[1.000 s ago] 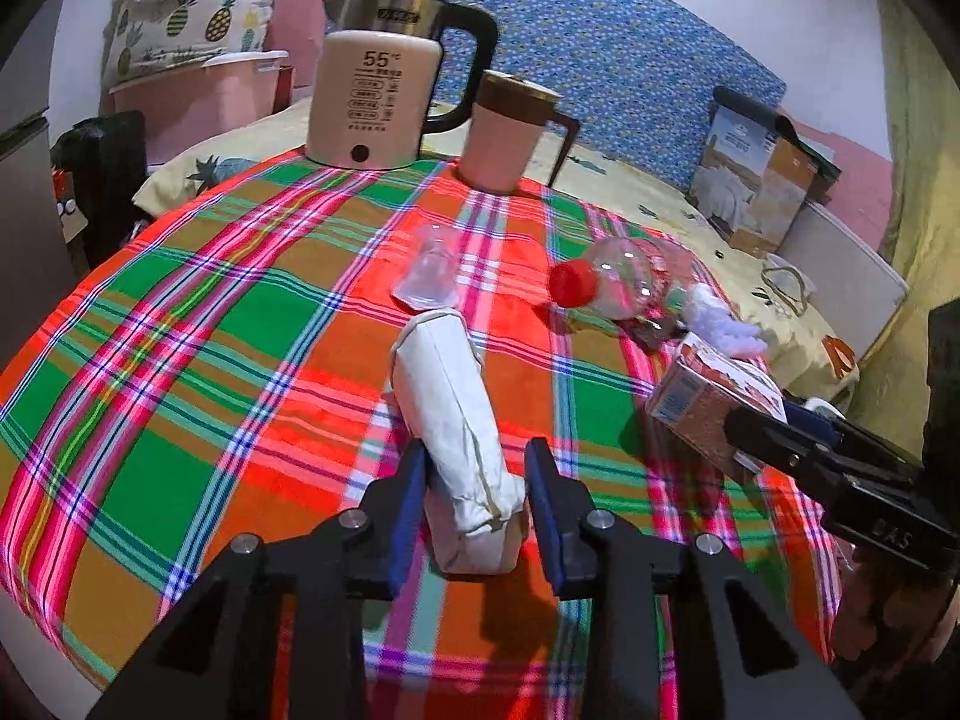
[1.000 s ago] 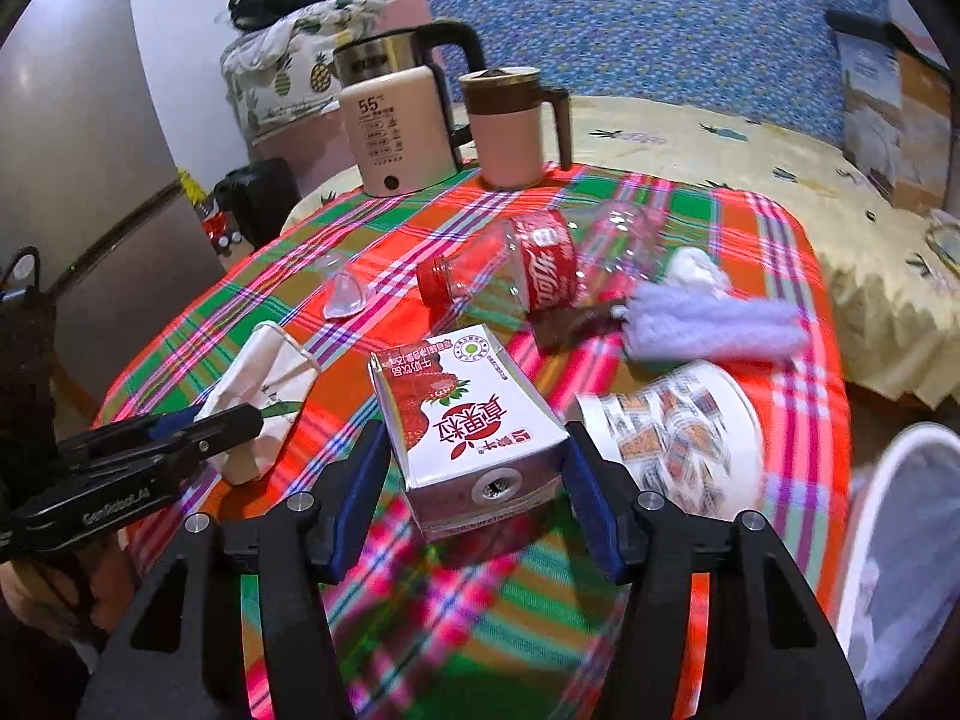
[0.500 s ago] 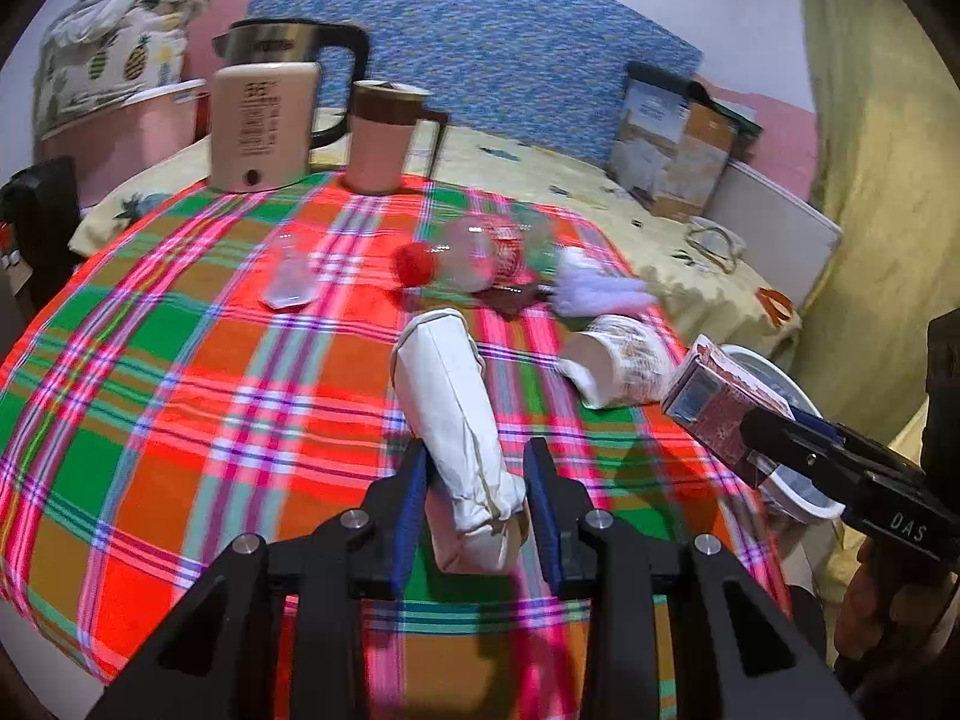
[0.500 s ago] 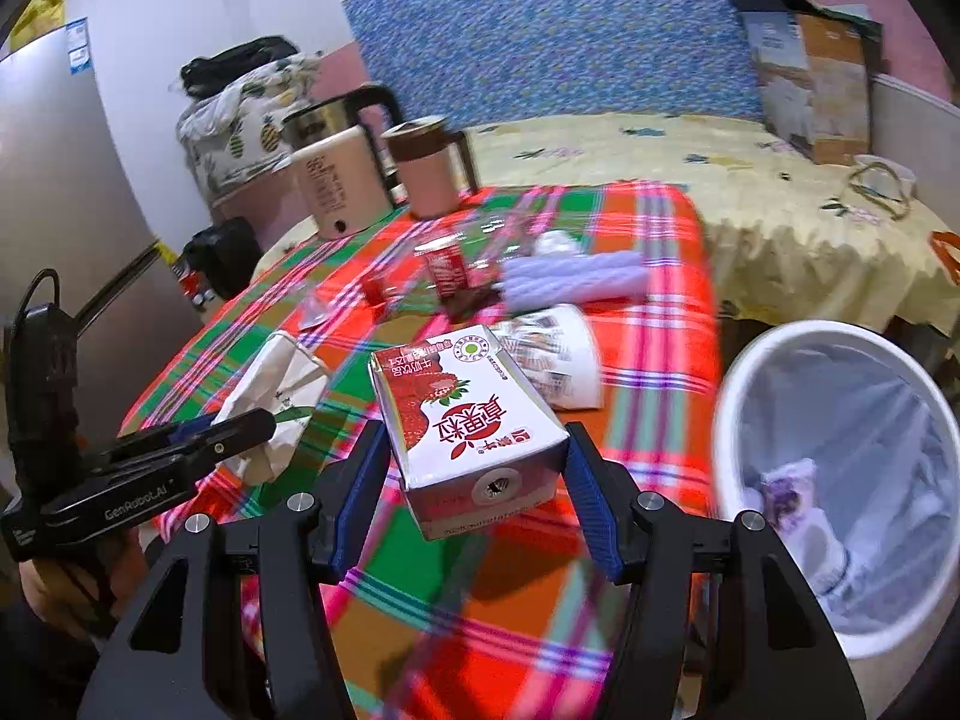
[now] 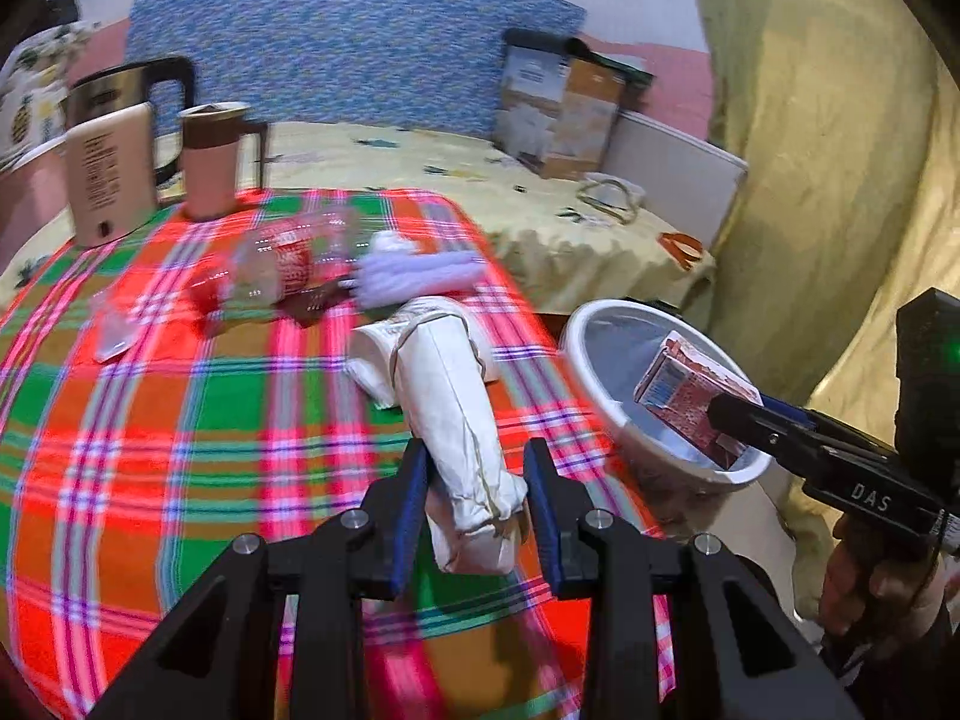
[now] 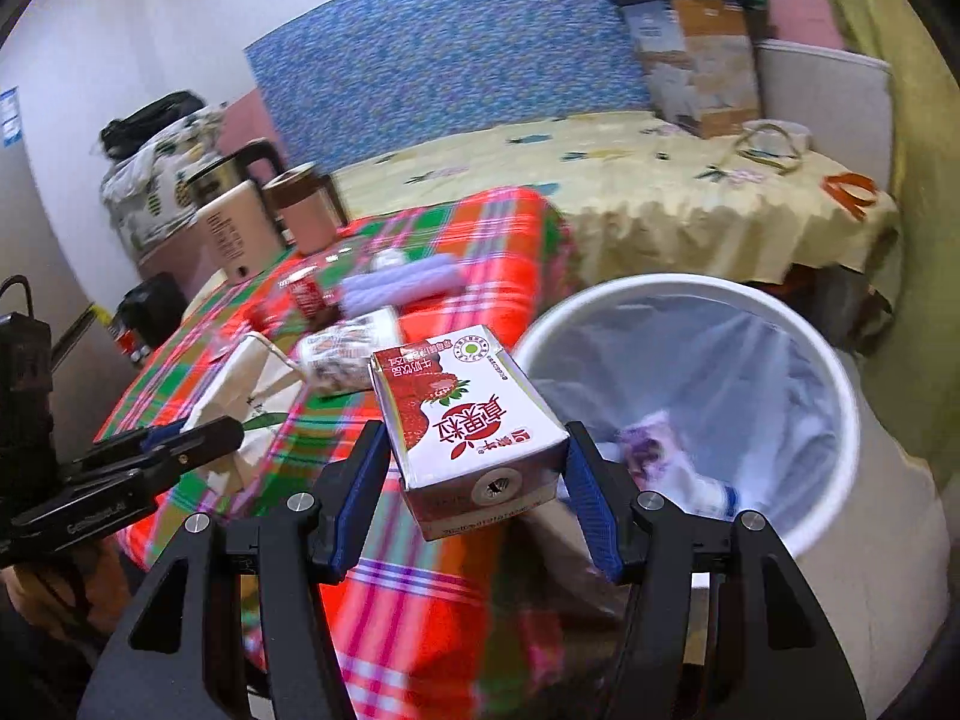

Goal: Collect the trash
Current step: 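Carry tissue and strawberry carton over the white bin and open both tools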

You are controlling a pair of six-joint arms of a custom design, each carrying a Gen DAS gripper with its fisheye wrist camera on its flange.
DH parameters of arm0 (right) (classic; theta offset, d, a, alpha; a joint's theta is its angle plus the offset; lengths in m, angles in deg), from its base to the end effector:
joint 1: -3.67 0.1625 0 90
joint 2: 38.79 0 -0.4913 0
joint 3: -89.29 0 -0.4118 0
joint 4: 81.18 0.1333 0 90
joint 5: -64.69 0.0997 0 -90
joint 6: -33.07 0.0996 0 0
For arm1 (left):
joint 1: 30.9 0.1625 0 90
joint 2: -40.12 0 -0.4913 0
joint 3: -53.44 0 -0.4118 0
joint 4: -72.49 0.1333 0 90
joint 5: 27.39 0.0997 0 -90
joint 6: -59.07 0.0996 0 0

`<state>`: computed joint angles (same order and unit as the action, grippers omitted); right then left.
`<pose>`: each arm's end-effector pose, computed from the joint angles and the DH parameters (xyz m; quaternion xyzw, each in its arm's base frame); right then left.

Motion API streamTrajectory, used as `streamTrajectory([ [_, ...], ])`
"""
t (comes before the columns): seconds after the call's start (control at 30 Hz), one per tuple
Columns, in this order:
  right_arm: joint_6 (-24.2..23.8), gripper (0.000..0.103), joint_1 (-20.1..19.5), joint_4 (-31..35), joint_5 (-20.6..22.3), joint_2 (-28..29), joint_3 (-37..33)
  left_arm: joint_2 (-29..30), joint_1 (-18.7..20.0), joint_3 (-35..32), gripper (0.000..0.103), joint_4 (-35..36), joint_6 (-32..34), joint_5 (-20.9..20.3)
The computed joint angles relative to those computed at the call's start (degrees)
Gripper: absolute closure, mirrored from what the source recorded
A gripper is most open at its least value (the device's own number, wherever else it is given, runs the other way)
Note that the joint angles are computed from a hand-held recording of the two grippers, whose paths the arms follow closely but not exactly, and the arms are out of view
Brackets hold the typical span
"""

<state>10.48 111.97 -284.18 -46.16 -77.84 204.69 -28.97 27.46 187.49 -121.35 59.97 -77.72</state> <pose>0.2858 -0.5525 0.0567 0.2728 -0.8947 0.3026 0.1832 -0.0818 -0.5080 0.2512 0.1401 0.8832 -0.3867 0.2255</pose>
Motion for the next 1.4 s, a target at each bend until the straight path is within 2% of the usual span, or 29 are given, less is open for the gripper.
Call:
streamTrajectory([
  [0.37,1.57,0.043,-2.48,-4.02,-3.93,-1.94,1.97,6.19,-1.05,-5.81,0.069,3.38,3.24,-5.38],
  [0.7,3.10,0.043,-4.15,-2.95,-5.84,-2.74,2.27,10.58,-0.85,-10.54,0.069,7.78,3.57,-8.98],
  [0.93,3.85,0.043,-4.80,-2.68,-6.95,-3.13,2.57,12.54,-0.59,-12.37,0.068,10.13,3.77,-10.35],
  [1.2,3.95,0.042,-4.56,-1.52,-8.14,-3.14,2.13,13.15,-0.28,-13.17,0.061,10.55,2.93,-10.93],
  [1.4,3.12,0.040,-4.17,-3.46,-8.39,-2.95,2.20,12.61,-0.30,-12.81,0.056,9.39,3.23,-11.37],
])
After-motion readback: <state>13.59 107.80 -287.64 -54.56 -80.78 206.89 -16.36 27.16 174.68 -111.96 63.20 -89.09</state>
